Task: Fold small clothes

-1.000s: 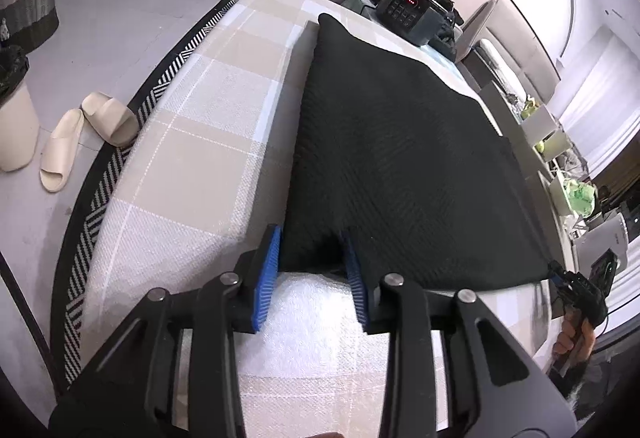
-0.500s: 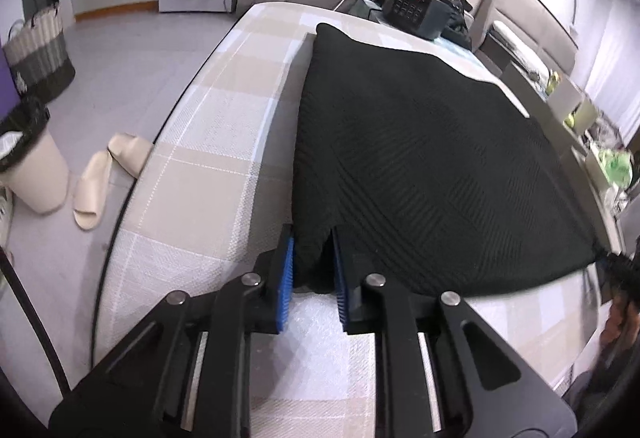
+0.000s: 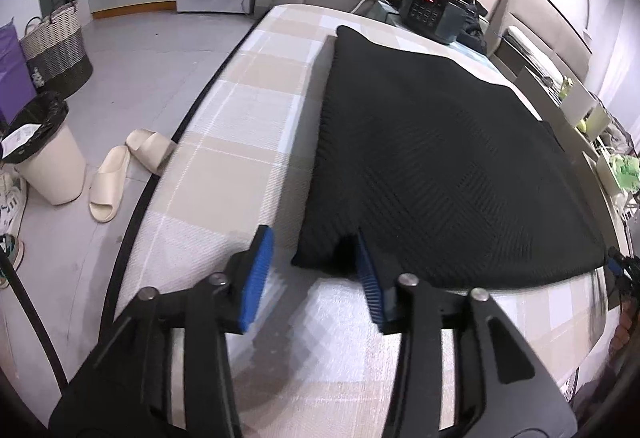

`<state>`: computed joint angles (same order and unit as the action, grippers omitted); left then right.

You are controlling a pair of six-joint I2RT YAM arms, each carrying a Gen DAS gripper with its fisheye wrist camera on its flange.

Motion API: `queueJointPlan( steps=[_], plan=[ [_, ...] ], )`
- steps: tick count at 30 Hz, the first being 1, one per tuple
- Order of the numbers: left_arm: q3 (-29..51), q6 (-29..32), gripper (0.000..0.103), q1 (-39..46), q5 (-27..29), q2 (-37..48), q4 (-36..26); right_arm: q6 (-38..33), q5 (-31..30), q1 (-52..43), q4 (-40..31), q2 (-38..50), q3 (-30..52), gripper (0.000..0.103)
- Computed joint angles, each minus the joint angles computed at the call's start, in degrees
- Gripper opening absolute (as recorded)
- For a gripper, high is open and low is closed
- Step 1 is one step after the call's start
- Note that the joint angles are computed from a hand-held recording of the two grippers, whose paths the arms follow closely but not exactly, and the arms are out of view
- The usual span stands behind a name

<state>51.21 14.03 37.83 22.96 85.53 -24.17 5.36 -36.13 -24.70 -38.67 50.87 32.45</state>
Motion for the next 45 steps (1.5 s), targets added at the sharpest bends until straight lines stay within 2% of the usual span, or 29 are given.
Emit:
queueJointPlan(
  steps=[3, 5, 7, 12, 13, 16, 18, 20, 22, 23, 24, 26, 28, 30, 32, 33, 35, 36, 40, 43, 45],
  plan=[
    [-0.69, -0.32, 0.06, 1.18, 0.02, -1.45, -1.37, -2.07, -3.37, -3.45, -2.82, -0.87, -0.15, 0.037],
    [-0.53, -1.11, 0.075, 1.91, 0.0, -1.8, -2.56, -3.6, -5.06, -4.65, -4.32, -0.51, 0.07, 0.04],
    [0.33, -2.22, 0.082, 3.22, 1.87, -1.33, -4.5, -2.71, -3.88, -3.13, -4.27, -0.42, 0.11, 0.041],
    [3.25, -4.5, 0.088, 6.65, 6.28, 0.51, -11.09, 4.22, 1.08, 3.65, -1.31, 0.47, -0.68, 0.041],
    [3.55, -5.01, 0.091, 7.5, 7.3, 0.57, -11.86, 5.36, 2.62, 4.89, -0.74, -0.08, -0.89, 0.041],
    [5.45, -6.39, 0.091, 10.35, 11.2, 2.44, -15.14, 6.69, 7.84, 7.51, -0.66, -3.53, -1.16, 0.041],
    [6.28, -6.81, 0.087, 12.16, 15.07, 3.54, -16.84, 7.46, 11.18, 8.31, -0.83, -5.65, -1.07, 0.041],
    [6.89, -6.59, 0.076, 13.22, 19.16, 4.51, -18.19, 8.29, 15.47, 9.69, -1.18, -8.88, -0.92, 0.041],
    [7.41, -5.85, 0.072, 13.28, 21.96, 5.67, -19.38, 9.11, 18.5, 12.27, -1.58, -12.31, -0.72, 0.041],
    [7.72, -5.63, 0.065, 12.99, 22.95, 6.35, -19.8, 9.81, 19.86, 13.99, -1.54, -13.71, -0.65, 0.042],
    [8.26, -4.91, 0.064, 12.43, 24.13, 7.52, -20.93, 10.44, 21.18, 15.84, -1.41, -14.75, -0.6, 0.043],
    [9.13, -4.81, 0.063, 11.46, 26.03, 10.03, -22.14, 13.01, 25.85, 23.1, -0.74, -15.91, -0.16, 0.046],
    [8.33, -7.69, 0.062, 10.86, 27.3, 10.88, -19.64, 15.84, 30.95, 33.25, 0.68, -15.52, 0.13, 0.052],
    [6.46, -11.93, 0.045, 10.06, 27.82, 10.73, -14.35, 19.04, 36.44, 44.28, 3.58, -13.44, 0.15, 0.057],
    [4.84, -14.96, 0.017, 8.96, 25.83, 9.5, -9.83, 21.12, 40.18, 53.13, 6.33, -9.38, 1.04, 0.06],
    [4.3, -15.83, 0.013, 8.85, 25.8, 9.11, -8.43, 21.89, 41.88, 57.3, 8.1, -6.74, 1.67, 0.061],
    [2.94, -17.49, 0.01, 8.8, 25.94, 7.92, -5.54, 24.0, 45.65, 63.93, 9.97, -2.33, 3.32, 0.071],
    [2.54, -17.87, 0.009, 8.99, 26.39, 7.33, -4.65, 24.51, 47.56, 67.65, 11.29, 0.73, 4.62, 0.072],
    [1.91, -18.39, 0.008, 7.83, 26.56, 5.04, -2.75, 20.47, 52.37, 78.52, 16.49, 12.62, 9.77, 0.079],
    [2.3, -18.04, 0.007, 7.25, 26.82, 3.72, -2.99, 15.92, 56.6, 84.35, 19.09, 21.92, 14.68, 0.08],
    [2.73, -18.04, 0.007, 7.06, 27.38, 2.94, -3.5, 14.21, 56.01, 85.88, 21.53, 25.38, 16.16, 0.08]
  ],
)
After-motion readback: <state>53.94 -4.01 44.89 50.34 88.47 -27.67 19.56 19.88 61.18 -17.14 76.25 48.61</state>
